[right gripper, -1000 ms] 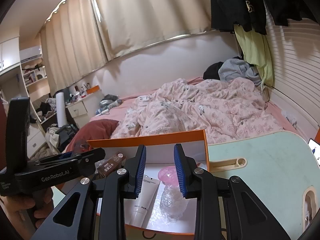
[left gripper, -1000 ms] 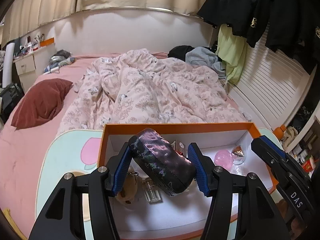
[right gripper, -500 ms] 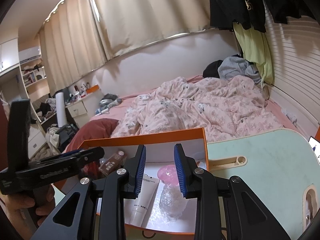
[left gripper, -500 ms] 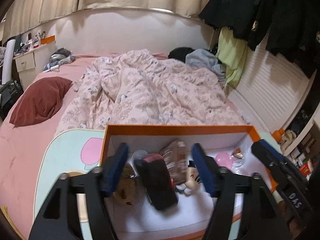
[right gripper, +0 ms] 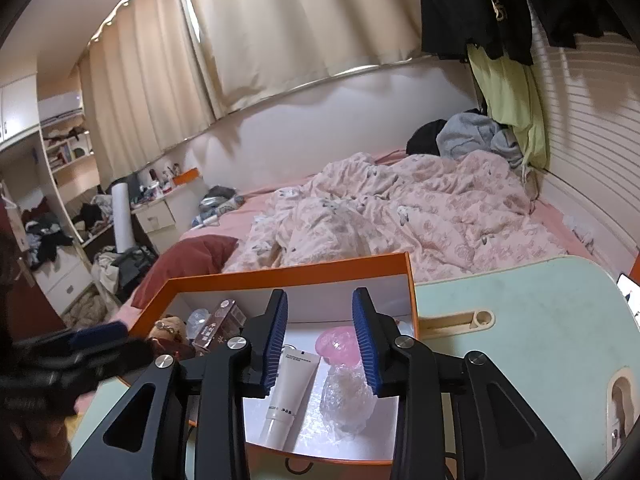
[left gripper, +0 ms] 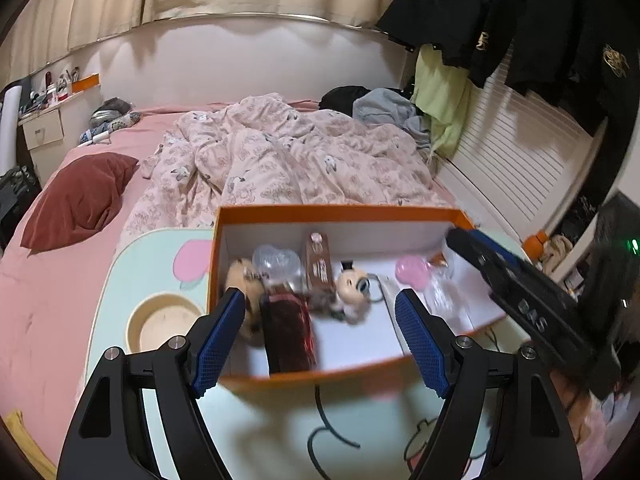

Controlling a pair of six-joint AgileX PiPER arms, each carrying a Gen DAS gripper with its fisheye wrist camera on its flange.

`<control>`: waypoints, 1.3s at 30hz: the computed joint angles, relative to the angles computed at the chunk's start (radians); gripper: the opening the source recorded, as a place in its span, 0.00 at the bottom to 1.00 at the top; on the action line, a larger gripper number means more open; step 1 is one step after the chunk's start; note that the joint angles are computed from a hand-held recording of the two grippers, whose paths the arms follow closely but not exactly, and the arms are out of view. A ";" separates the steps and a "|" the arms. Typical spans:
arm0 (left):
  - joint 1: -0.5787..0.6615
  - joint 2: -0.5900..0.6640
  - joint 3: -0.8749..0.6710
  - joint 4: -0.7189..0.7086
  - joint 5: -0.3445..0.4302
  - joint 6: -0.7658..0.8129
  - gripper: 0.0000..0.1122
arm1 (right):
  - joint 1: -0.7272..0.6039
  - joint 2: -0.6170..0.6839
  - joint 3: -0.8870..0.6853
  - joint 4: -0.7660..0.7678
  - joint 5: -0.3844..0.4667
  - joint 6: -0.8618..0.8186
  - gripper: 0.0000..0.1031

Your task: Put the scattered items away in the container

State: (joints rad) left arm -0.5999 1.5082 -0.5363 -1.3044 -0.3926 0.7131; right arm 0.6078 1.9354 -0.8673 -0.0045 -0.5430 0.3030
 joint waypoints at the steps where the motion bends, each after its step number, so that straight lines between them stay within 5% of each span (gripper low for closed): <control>1: -0.014 0.000 0.008 0.001 -0.018 -0.013 0.69 | 0.005 0.002 -0.002 0.022 0.003 -0.022 0.33; 32: -0.285 -0.029 0.082 -0.190 -0.257 0.015 0.69 | 0.025 -0.028 0.002 0.056 0.061 -0.083 0.38; 39: -0.332 -0.023 0.076 -0.238 -0.293 0.045 0.69 | 0.077 -0.070 0.008 0.315 0.122 -0.335 0.39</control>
